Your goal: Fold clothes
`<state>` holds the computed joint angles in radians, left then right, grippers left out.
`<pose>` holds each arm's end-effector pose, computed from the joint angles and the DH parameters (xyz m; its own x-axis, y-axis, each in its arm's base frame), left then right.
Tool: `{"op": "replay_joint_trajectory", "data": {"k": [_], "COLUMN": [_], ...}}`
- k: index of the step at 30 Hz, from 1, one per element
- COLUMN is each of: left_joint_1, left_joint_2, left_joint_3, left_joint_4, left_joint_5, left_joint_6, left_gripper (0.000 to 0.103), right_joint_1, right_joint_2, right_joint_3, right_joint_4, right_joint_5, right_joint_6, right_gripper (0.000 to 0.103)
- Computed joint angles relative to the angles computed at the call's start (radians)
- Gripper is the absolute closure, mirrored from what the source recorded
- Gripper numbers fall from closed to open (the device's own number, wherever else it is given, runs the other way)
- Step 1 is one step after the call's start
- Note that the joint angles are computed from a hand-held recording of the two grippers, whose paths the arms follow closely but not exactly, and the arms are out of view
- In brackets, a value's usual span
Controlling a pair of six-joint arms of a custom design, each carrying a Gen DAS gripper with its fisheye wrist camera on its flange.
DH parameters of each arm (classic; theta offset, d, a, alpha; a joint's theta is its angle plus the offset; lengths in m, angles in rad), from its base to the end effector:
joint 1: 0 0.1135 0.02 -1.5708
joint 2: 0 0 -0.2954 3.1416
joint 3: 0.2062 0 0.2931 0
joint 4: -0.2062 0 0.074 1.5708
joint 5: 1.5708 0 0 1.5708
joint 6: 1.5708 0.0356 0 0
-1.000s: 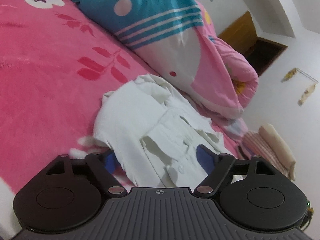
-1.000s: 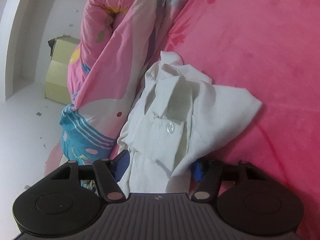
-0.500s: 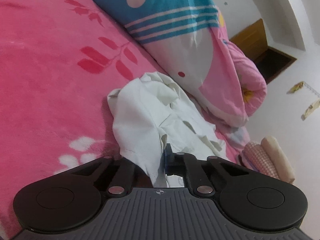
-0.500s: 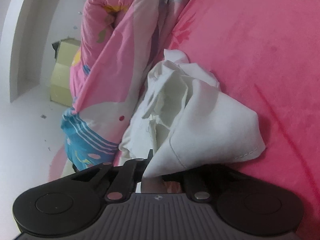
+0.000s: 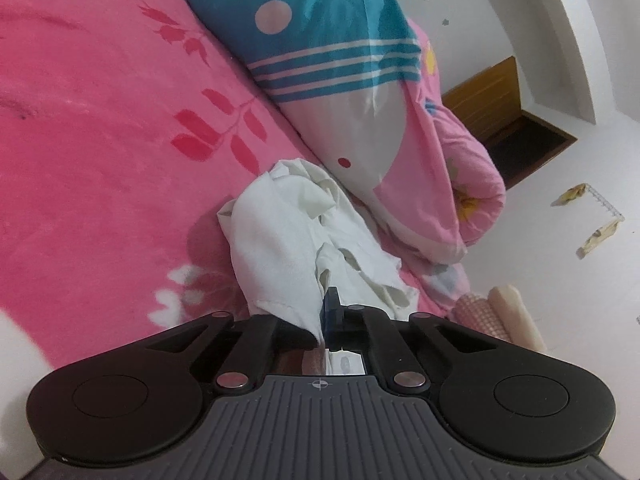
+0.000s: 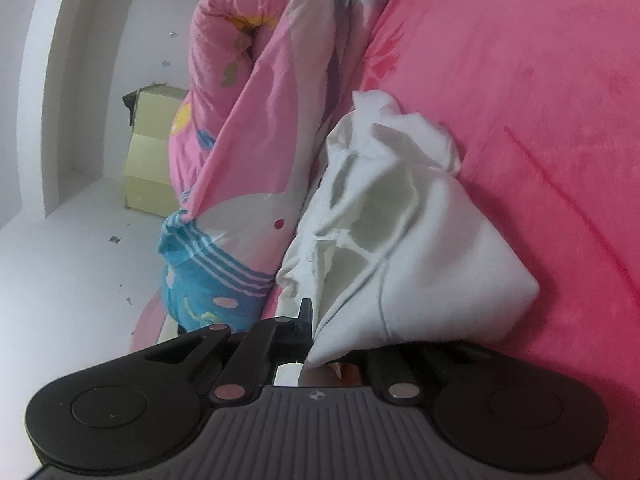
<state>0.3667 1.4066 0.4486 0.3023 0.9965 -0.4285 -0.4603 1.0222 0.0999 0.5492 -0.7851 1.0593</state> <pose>0.2532 0.0652 0.1478 -0.6949 -0.5087 -0.5083 0.1514 0.5875 -0.7950 0.1719 -0.0572 0.1370 -0.4001 0.8868 -0.2311 0.1499 0.3121 0.9381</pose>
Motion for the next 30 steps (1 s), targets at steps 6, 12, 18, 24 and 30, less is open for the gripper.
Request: {"op": "replay_joint_trajectory", "data": {"k": [6, 12, 18, 24, 30], "left_joint_1": [0.014, -0.018, -0.036, 0.013, -0.073], "left_joint_2": [-0.023, 0.051, 0.148, 0.152, 0.148], "left_joint_3": [-0.012, 0.040, 0.117, 0.166, 0.127], "left_joint_4": [-0.005, -0.025, -0.110, -0.286, -0.105], "left_joint_5": [0.011, -0.036, -0.048, 0.028, -0.056], "left_joint_6": [0.019, 0.036, 0.059, 0.212, 0.127], "left_gripper": [0.103, 0.102, 0.097, 0.065, 0.046], "right_joint_1": [-0.007, 0.011, 0.020, -0.076, -0.091], "right_joint_2": [-0.124, 0.006, 0.189, -0.055, 0.048], "right_joint_3": [-0.002, 0.045, 0.113, 0.139, 0.179], "right_joint_4": [-0.136, -0.115, -0.093, -0.477, -0.447], "right_joint_5": [0.017, 0.045, 0.052, 0.006, 0.037], "right_joint_6": [-0.051, -0.105, -0.124, -0.282, -0.352], "right_gripper": [0.100, 0.100, 0.097, 0.054, 0.046]}}
